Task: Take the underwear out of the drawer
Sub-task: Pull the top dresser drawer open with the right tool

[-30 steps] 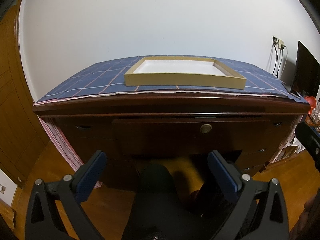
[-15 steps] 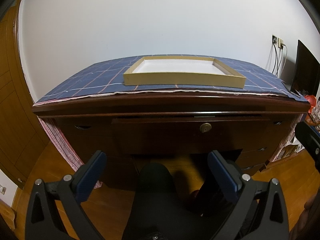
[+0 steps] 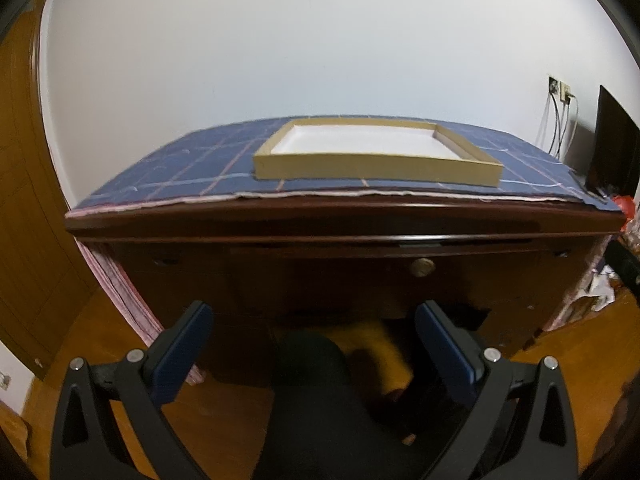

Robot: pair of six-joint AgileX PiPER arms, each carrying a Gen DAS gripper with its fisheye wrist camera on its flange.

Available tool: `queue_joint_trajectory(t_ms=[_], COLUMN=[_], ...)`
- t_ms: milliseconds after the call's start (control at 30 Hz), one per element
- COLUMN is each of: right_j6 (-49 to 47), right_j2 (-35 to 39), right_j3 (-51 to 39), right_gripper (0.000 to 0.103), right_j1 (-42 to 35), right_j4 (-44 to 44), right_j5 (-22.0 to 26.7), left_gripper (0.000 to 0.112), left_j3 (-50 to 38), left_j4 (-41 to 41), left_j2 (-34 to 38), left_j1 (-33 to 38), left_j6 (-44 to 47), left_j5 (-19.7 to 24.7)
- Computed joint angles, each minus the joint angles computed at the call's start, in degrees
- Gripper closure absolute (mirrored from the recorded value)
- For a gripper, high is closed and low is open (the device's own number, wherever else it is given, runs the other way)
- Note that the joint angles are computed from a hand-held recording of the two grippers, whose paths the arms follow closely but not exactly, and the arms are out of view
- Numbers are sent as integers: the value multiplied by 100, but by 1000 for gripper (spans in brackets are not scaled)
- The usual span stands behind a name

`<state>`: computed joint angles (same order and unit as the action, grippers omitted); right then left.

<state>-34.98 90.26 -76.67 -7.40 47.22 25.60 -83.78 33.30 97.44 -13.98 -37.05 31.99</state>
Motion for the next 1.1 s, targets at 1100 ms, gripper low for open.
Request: queue_joint_trajectory(t_ms=[1100], right_j6=[-968], right_j2=[3359], right_j3=[-3108], right_gripper=[13], right_j1=[-785], right_j4=[975], right_j5=[1970], left_gripper=[10], left_j3=[-1859], left_j4=[-1617], left_j2=[2155], left_j1=[317], left_j6=[1165], left_j5=[-215])
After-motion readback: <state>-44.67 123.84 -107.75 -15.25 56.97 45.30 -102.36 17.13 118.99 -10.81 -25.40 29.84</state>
